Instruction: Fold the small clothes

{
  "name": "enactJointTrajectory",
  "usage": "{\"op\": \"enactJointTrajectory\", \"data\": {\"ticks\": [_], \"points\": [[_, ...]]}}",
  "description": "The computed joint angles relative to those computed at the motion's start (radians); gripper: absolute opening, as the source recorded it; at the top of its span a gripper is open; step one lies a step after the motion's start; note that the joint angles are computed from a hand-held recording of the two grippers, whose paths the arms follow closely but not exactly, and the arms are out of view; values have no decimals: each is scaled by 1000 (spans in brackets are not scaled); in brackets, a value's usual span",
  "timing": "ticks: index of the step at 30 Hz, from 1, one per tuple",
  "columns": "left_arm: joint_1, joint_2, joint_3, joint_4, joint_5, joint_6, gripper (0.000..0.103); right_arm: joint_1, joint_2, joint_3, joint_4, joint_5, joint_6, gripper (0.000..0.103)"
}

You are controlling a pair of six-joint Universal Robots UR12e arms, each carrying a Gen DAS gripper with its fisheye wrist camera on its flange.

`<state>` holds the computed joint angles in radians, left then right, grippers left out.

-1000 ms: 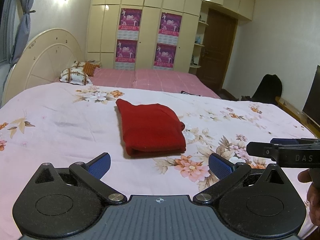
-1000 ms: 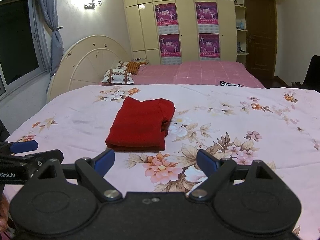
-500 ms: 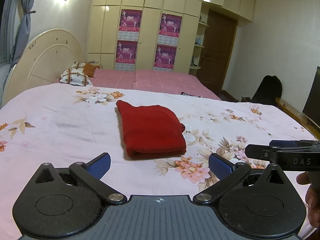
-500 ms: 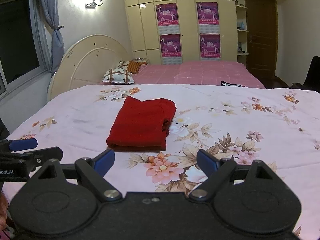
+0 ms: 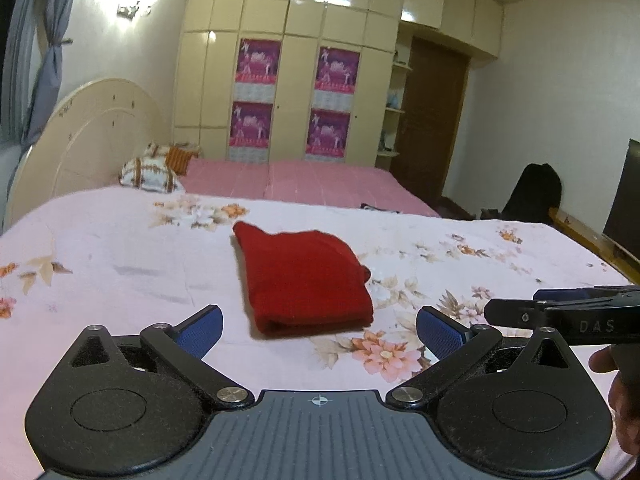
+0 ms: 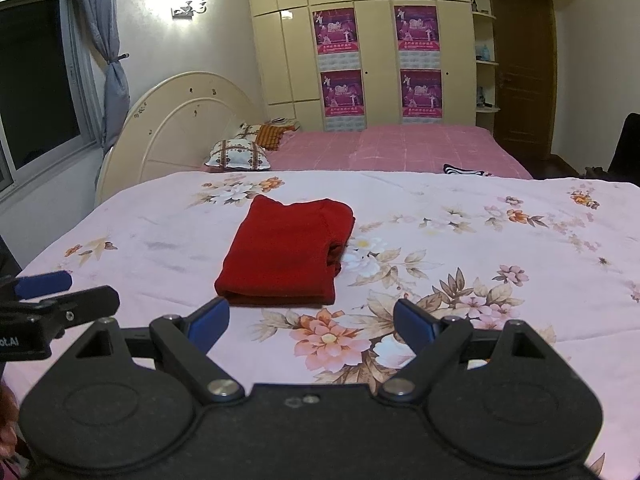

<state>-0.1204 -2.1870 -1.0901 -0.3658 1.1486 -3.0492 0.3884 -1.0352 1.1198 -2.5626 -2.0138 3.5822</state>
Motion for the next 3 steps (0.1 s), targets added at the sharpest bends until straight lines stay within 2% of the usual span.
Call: {"op": "enactJointTrajectory", "data": {"ticks": [3], "points": [[0, -1, 6, -9, -13, -10, 103, -1, 0, 0, 0, 5, 0, 89]]}}
